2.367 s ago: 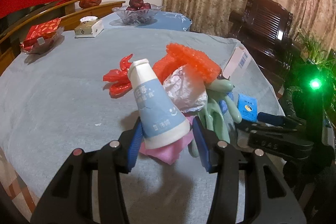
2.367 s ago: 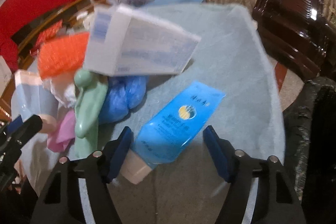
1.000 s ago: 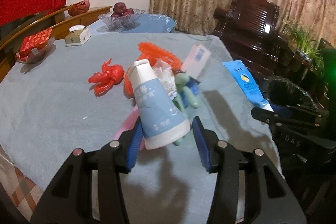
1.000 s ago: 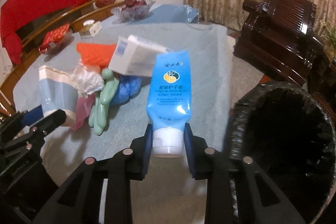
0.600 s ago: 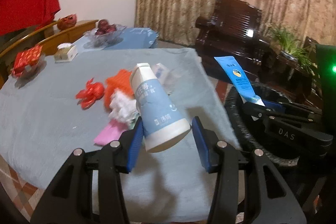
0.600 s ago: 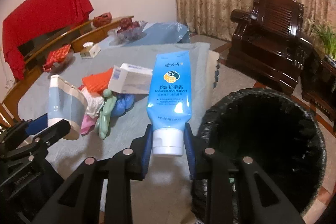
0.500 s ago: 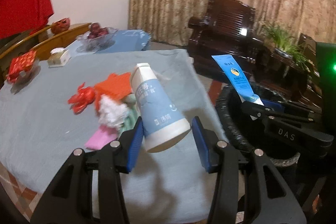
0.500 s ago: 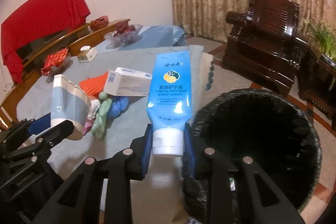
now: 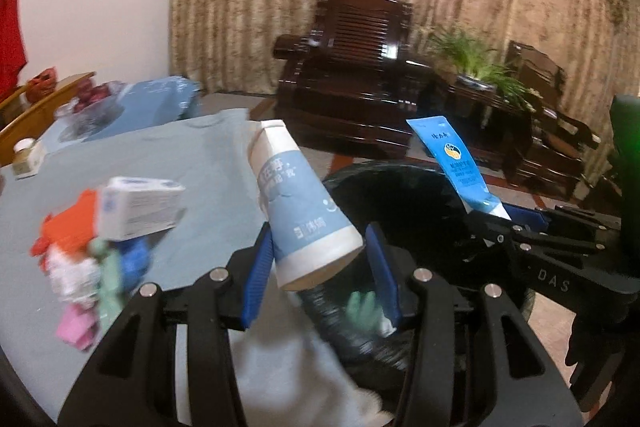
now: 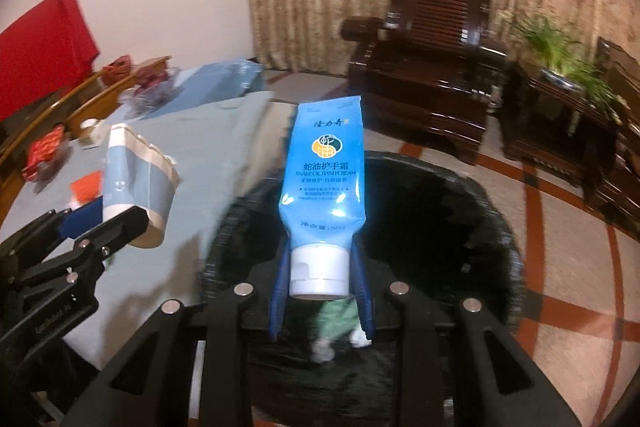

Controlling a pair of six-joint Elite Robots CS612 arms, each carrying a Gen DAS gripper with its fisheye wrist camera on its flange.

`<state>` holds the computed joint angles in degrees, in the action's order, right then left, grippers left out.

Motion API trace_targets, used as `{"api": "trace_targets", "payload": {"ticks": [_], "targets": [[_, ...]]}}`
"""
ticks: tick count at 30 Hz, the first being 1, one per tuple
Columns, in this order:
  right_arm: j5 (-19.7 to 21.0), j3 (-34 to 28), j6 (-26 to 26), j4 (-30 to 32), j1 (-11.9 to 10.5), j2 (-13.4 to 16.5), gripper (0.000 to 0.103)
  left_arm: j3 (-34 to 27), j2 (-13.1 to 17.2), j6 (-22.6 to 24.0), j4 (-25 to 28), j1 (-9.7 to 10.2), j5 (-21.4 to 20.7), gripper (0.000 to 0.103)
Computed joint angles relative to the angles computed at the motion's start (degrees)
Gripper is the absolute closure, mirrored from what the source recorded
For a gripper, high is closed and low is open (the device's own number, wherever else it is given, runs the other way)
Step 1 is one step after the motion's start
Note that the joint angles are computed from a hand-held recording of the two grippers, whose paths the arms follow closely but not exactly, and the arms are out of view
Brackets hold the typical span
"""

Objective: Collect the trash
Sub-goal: 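Carry cup and tube over the bin and open both tools to drop them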

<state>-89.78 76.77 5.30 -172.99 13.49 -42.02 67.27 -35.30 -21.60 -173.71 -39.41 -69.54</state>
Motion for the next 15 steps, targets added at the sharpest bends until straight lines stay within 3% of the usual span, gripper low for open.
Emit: {"api": "trace_targets", "payload": {"ticks": [5, 12, 15], "targets": [[-1.7, 0.7, 1.2, 2.3, -1.3, 0.1, 0.074, -7.0, 4.2, 0.5, 4.4, 0.08, -4.6, 0.058], [-1.3, 0.4, 2.8, 5.9, -2.1, 1.0, 0.074, -12.3, 7.5, 1.2, 8.5, 0.46, -8.8, 0.055], [-1.0, 0.5, 3.4, 7.0, -2.3, 1.2, 0.071, -13.2, 8.1, 1.0, 8.5, 0.71, -10.2, 0.035]]}}
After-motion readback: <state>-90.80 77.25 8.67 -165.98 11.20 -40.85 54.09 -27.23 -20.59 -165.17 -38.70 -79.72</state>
